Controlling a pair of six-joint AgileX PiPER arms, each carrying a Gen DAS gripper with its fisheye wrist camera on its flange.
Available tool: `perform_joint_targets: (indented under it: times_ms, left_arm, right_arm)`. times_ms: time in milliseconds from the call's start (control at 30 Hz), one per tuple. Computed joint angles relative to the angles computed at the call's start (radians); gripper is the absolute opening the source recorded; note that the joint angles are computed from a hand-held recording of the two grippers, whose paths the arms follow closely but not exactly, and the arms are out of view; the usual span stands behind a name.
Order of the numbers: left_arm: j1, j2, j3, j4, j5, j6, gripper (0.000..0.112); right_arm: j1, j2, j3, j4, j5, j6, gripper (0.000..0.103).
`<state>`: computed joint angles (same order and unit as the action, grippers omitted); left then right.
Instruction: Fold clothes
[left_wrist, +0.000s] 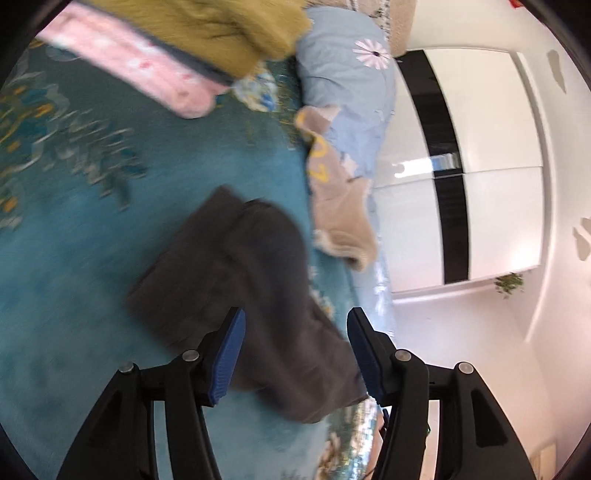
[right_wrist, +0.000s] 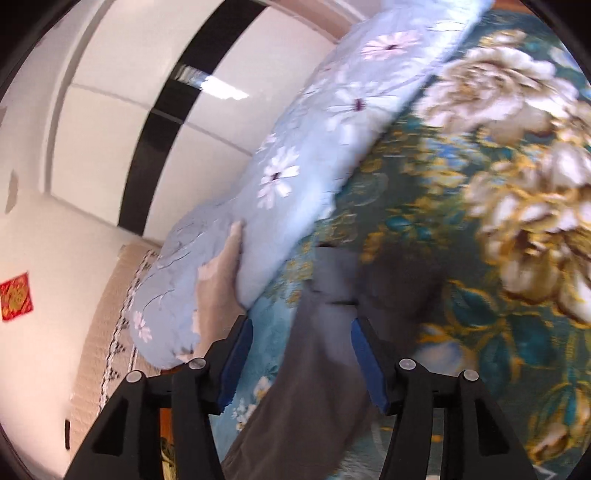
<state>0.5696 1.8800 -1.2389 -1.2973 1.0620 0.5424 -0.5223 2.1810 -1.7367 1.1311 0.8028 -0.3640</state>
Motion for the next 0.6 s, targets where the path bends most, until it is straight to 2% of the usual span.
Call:
perform_joint_targets:
  times_ms: [100,233,300,400,600]
  left_arm:
    - [0.023,-0.026,0.089,0.001,-0.021,0.026,0.059]
    - [0.018,-0.03,0.119,0.018,-0.042,0.03,0.059]
    - [0.012,-0.042,0.14,0.04,-0.072,0.027,0.059]
    - [-0.003,-0.04,0.15,0.08,-0.104,-0.009,0.059]
    - [-0.035,-0.031,0.163,0.127,-0.157,-0.08,0.061]
  right_arm:
    - [-0.042,0.037,0.034,-0.006,0.017,0.0,0.061]
    - [-0.025,0.115,0.013,0.011,0.04,-0.005,0.062]
    - [-0.005,0.15,-0.015,0.021,0.039,-0.011,0.069]
    - [0.032,0.186,-0.041,0.038,0.001,-0.017,0.076]
    - [0.105,0.248,-0.162,-0.072,-0.052,0.093,0.079]
